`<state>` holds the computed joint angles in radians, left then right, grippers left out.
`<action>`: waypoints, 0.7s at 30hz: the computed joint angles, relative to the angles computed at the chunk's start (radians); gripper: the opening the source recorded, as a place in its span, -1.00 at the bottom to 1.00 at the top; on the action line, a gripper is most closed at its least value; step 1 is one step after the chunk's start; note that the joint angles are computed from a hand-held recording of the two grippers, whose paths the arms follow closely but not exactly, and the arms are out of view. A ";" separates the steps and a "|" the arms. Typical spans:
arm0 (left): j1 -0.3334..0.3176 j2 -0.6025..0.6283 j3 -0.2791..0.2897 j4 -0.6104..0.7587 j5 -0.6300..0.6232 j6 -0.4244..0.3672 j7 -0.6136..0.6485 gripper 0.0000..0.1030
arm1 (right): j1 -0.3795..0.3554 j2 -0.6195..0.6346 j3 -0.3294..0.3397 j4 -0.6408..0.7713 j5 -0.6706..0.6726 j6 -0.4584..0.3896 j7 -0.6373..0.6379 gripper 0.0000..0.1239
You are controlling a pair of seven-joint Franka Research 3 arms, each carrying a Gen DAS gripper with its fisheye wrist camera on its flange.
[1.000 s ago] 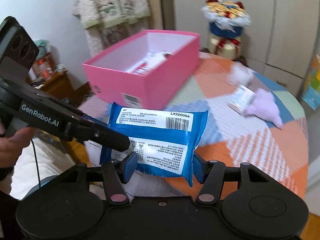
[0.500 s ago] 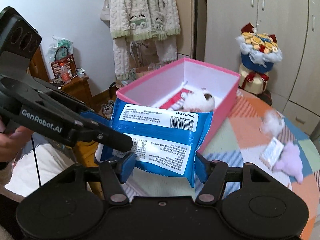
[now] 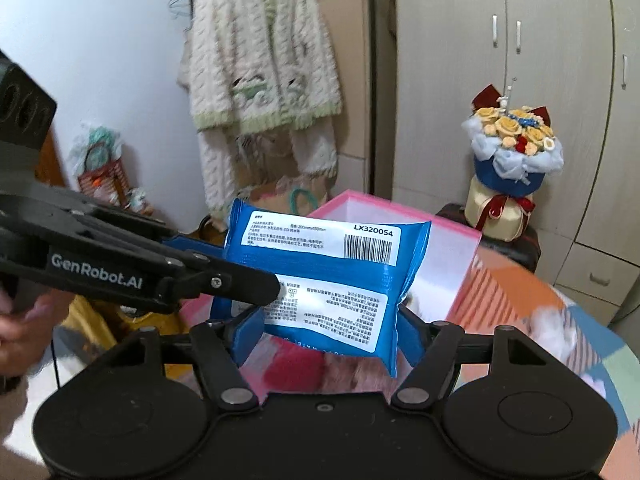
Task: Organize soft objects
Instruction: 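Carry the wet-wipes pack over the pink box, then lower the wet-wipes pack into the box and open the right gripper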
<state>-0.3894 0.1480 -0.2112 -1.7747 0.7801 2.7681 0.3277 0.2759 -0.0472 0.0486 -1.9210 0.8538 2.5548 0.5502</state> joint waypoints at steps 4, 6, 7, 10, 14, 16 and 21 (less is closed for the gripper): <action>-0.001 0.094 0.040 0.103 0.053 0.004 -0.039 -0.32 | -0.008 0.135 0.011 0.151 -0.012 -0.005 0.054 0.21; 0.000 0.144 0.058 0.154 0.046 0.009 -0.034 -0.32 | -0.017 0.204 0.024 0.227 -0.040 -0.006 0.077 0.19; 0.000 0.172 0.065 0.186 0.033 0.004 -0.025 -0.32 | -0.020 0.238 0.029 0.262 -0.062 -0.002 0.095 0.16; -0.009 0.250 0.092 0.277 0.002 -0.021 0.007 -0.32 | -0.026 0.341 0.043 0.370 -0.142 -0.001 0.161 0.01; -0.021 0.333 0.117 0.376 -0.022 -0.061 0.069 -0.29 | -0.035 0.455 0.054 0.502 -0.238 -0.031 0.248 -0.30; -0.015 0.365 0.116 0.408 -0.066 -0.066 0.098 -0.29 | -0.037 0.493 0.060 0.539 -0.273 -0.026 0.273 -0.33; -0.028 0.440 0.129 0.496 -0.135 -0.104 0.174 -0.29 | -0.034 0.565 0.059 0.621 -0.360 -0.032 0.348 -0.34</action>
